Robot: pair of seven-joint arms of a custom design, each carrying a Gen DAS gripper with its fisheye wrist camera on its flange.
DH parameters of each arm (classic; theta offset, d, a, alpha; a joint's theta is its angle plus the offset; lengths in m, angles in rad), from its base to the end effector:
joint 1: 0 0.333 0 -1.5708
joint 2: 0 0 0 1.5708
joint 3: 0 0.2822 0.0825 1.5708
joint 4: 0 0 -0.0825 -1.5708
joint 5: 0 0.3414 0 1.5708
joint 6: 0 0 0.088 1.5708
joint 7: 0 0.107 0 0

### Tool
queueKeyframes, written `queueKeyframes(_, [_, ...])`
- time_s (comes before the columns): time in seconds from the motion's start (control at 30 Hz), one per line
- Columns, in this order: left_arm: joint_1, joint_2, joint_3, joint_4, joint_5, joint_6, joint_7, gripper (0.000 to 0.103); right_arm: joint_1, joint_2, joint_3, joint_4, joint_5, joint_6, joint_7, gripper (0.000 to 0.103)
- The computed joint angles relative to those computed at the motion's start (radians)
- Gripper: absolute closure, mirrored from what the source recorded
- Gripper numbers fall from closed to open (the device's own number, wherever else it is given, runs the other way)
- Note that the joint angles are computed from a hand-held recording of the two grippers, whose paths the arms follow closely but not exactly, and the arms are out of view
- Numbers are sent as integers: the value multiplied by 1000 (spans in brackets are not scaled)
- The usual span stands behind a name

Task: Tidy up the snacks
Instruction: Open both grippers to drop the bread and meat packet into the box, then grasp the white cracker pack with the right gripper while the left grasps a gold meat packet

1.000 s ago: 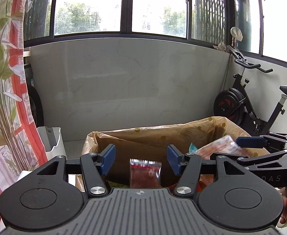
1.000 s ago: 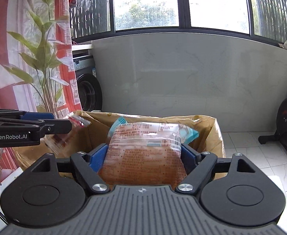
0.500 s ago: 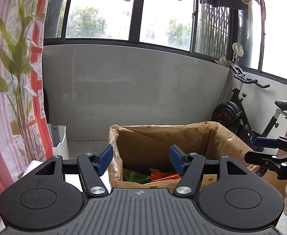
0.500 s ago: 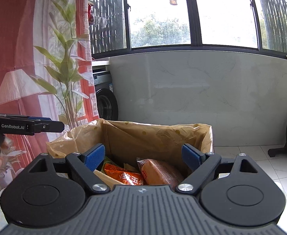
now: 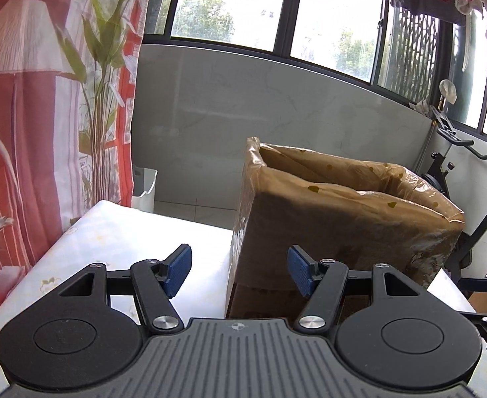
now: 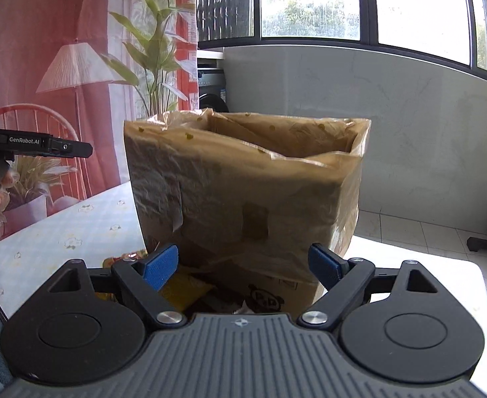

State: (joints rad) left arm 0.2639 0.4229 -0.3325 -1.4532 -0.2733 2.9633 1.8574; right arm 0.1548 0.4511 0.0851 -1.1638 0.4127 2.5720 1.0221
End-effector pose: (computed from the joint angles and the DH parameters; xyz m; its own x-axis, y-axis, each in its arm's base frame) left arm 0.6730 0.0225 0.5676 -0.0913 -0.9860 0.1392 -0.4438 -0.0848 -0.8921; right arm 0.6656 0.1388 0.6278 0.4960 -0.8683 0.0126 -0.4472 -0.2678 -0.8534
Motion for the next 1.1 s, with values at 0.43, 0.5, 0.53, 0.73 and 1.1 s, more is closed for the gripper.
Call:
queueKeyframes(0.43, [-18,-69,63,-131,16,-36,-43,37,-57,157,-7,132,-14,-238,-94,16])
queueKeyframes(0.5, [-28,-57,76,-114,30,-53,-59,37,-60,223,-14,237,-22,-291,-38,16])
queueKeyframes(0.53, [-30,-56,78,-112,33,-56,-61,37,-64,246,-11,273,-22,-312,-19,16])
queueKeyframes(0.73, [-29,-42,76,-99,40,-66,-60,37,-62,261,2,289,-21,-341,52,19])
queueKeyframes(1.1, [-23,-20,66,-77,27,-95,-56,37,-3,229,-41,341,-117,-504,400,23])
